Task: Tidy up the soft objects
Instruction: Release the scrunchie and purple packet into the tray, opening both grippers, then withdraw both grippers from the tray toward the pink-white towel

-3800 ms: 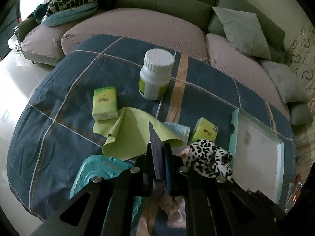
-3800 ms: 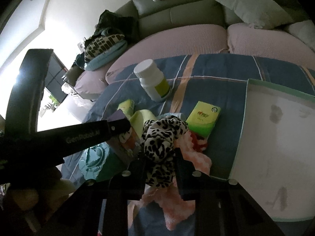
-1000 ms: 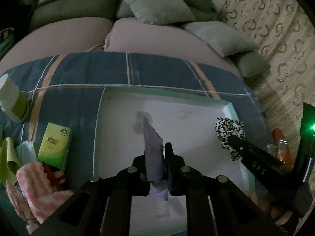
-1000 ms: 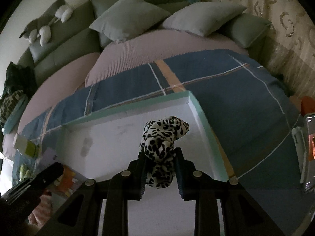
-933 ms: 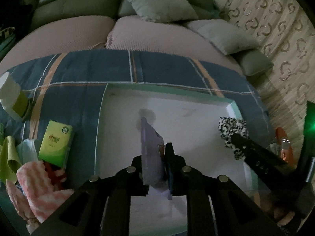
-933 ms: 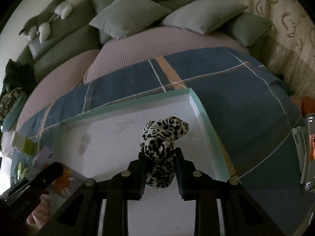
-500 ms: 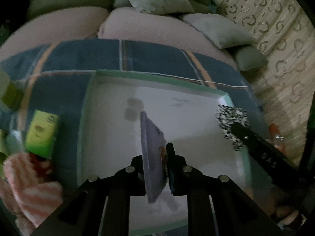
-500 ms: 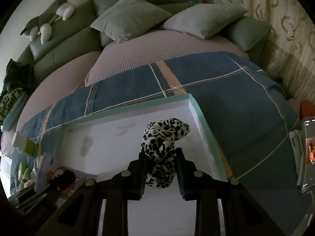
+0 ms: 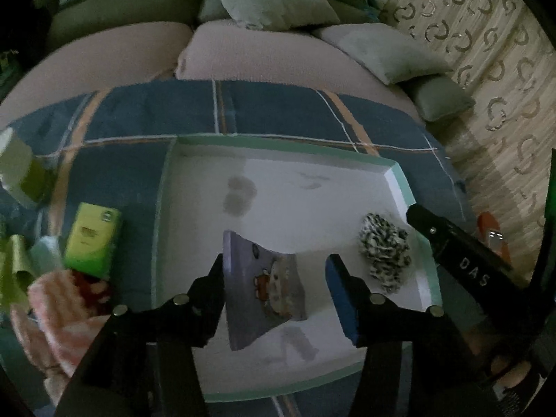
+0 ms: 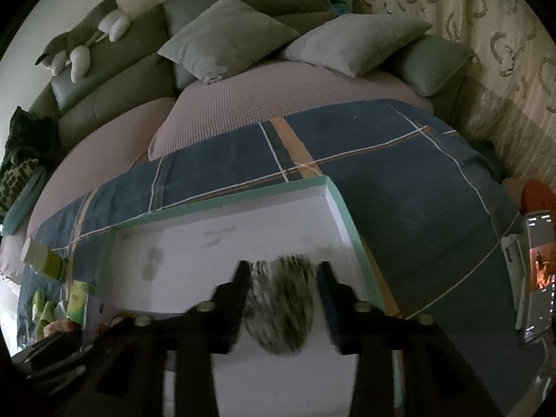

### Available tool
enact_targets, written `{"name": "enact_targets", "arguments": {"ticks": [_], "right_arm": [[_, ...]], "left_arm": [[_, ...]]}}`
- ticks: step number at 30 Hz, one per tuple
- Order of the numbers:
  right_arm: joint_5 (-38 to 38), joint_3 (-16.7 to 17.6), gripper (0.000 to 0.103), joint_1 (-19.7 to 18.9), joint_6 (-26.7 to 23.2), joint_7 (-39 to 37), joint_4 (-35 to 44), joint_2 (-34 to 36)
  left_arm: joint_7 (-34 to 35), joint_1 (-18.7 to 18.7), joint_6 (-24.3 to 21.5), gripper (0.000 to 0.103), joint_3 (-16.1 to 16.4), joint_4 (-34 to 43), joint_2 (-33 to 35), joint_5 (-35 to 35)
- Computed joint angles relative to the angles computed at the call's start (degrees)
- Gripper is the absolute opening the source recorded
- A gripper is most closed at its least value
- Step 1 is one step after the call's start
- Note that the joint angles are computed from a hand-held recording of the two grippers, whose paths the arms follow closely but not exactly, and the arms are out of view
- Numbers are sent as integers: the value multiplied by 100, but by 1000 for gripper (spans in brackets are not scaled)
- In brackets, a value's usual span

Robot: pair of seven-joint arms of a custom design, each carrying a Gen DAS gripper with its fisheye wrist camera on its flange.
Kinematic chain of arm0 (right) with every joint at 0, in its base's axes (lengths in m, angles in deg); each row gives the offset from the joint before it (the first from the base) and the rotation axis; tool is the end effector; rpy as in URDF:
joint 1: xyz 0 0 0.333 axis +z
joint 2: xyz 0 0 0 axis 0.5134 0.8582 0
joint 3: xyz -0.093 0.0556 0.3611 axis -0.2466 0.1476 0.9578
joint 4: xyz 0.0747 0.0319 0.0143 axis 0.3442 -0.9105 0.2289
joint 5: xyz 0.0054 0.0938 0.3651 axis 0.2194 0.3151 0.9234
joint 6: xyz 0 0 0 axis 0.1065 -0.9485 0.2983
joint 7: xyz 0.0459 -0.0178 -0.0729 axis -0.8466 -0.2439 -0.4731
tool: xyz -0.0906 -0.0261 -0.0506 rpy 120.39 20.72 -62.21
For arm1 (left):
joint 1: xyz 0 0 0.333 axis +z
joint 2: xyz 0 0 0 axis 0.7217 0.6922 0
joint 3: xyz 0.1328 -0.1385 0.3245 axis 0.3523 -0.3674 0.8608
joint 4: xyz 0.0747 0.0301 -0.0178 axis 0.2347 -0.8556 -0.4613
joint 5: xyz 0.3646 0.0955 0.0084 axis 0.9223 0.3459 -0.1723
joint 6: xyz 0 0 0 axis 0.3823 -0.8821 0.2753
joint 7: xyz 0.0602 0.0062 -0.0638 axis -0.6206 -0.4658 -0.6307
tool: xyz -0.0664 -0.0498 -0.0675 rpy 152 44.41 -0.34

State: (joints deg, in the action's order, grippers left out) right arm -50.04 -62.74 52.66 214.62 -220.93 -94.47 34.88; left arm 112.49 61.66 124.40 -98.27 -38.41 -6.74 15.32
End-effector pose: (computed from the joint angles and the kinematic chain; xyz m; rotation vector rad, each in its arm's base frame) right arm 0.5617 0.1846 0.3515 -1.4760 2.1627 -0.5903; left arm 0.5929 -0.1229 0.3364 -1.8462 2.2447 -0.8626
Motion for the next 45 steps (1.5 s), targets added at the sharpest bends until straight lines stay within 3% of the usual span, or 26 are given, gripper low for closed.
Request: {"name": "enact_targets", "arguments": {"ticks": [9, 12, 18, 20, 24, 26, 27, 30, 35, 40, 45], "right_arm": [[-243, 46, 55, -25, -83, 200, 7, -66], [-296, 77, 59, -46, -118, 250, 8, -85], [-316, 176, 62, -120, -164, 238, -9, -116], [-209, 224, 66, -154, -179, 94, -6, -108], [-63, 224, 83, -138, -135, -117, 9, -66], [-110, 171, 93, -100, -35, -97, 12, -47], [-180, 131, 103, -72, 28, -53, 25, -31], [-334, 64, 103, -12, 133, 61, 57, -6], [-312, 71, 103, 30, 61, 37, 75, 13], [-411, 40, 103, 43, 92, 206, 76, 0], [-413, 100, 103, 32, -17, 177, 39, -94]], "left_arm": [[-58, -52, 35, 71, 163, -136, -233, -10], [-62, -65, 96, 81, 192, -173, -266, -18], [-149, -19, 219, 84, 169, -205, -295, -20], [-224, 13, 282, 87, 164, -221, -299, -2], [-455, 105, 479, 88, 155, -260, -283, 86], [-631, 114, 687, 98, 194, -303, -272, 189], [-703, 132, 764, 100, 198, -327, -271, 244], [-940, 174, 966, 101, 238, -369, -267, 395], [-1252, 626, 1055, 102, -116, -407, -195, 647], [-1584, 634, 1241, 102, -43, -467, -212, 960], [-1860, 957, 1421, 103, -216, -615, -319, 1334]]}}
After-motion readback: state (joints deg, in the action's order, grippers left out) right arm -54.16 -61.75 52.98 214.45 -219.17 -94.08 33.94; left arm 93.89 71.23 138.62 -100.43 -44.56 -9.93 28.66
